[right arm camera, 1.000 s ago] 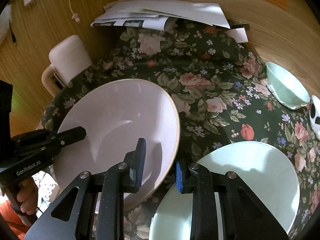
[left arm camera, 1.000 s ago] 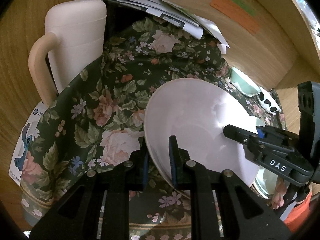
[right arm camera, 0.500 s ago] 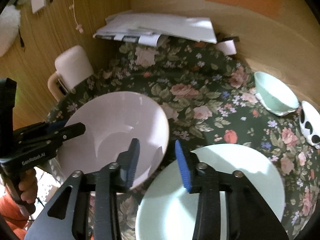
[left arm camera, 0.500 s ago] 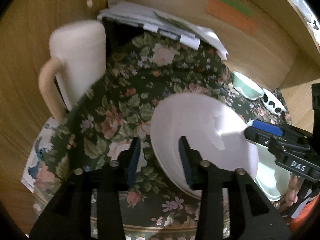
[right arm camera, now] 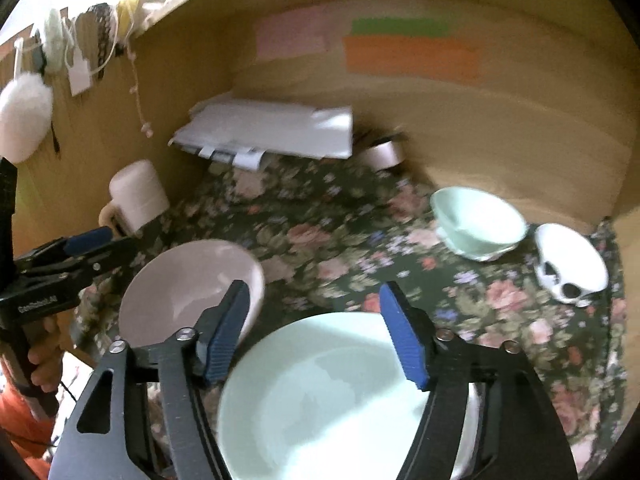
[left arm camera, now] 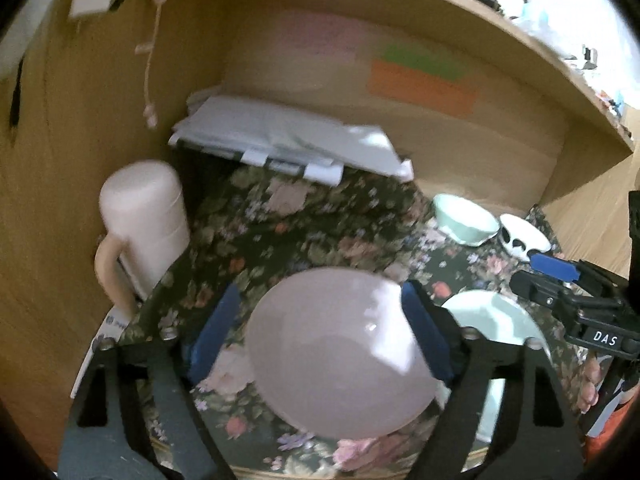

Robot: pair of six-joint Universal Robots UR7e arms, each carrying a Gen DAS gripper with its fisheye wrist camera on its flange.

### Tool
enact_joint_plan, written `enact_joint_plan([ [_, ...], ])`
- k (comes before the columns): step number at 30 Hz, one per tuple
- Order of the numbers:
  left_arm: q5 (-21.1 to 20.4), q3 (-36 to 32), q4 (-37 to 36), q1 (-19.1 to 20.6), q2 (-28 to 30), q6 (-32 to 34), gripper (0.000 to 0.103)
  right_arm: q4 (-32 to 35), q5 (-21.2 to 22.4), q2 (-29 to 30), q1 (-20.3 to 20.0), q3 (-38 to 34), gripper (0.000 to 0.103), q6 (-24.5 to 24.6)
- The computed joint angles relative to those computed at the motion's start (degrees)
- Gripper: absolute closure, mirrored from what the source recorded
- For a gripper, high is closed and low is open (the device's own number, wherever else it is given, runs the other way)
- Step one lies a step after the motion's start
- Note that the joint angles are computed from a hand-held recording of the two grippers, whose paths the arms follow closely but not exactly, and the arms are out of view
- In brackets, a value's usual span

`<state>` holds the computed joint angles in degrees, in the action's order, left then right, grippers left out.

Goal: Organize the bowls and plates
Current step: 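Lower the pale pink bowl onto the tablecloth and open both grippers, then move both grippers to the mint green bowl and grasp its rim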

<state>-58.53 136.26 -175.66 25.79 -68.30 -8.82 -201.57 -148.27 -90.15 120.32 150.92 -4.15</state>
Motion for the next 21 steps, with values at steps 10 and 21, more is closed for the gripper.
enact_joint_plan([
  [10,-0.9,-3.9,-3.6,-3.0,5.6,-0.5,0.008,-5.0,-3.7,-7.7,-1.4,0.7,0.03,-7.9],
  [21,-1.2,-11.9,-1.2,-3.8,14.5,-0.3,0.007,-3.3,6.7,-19.1,-16.5,1.5,0.027,-12.6],
])
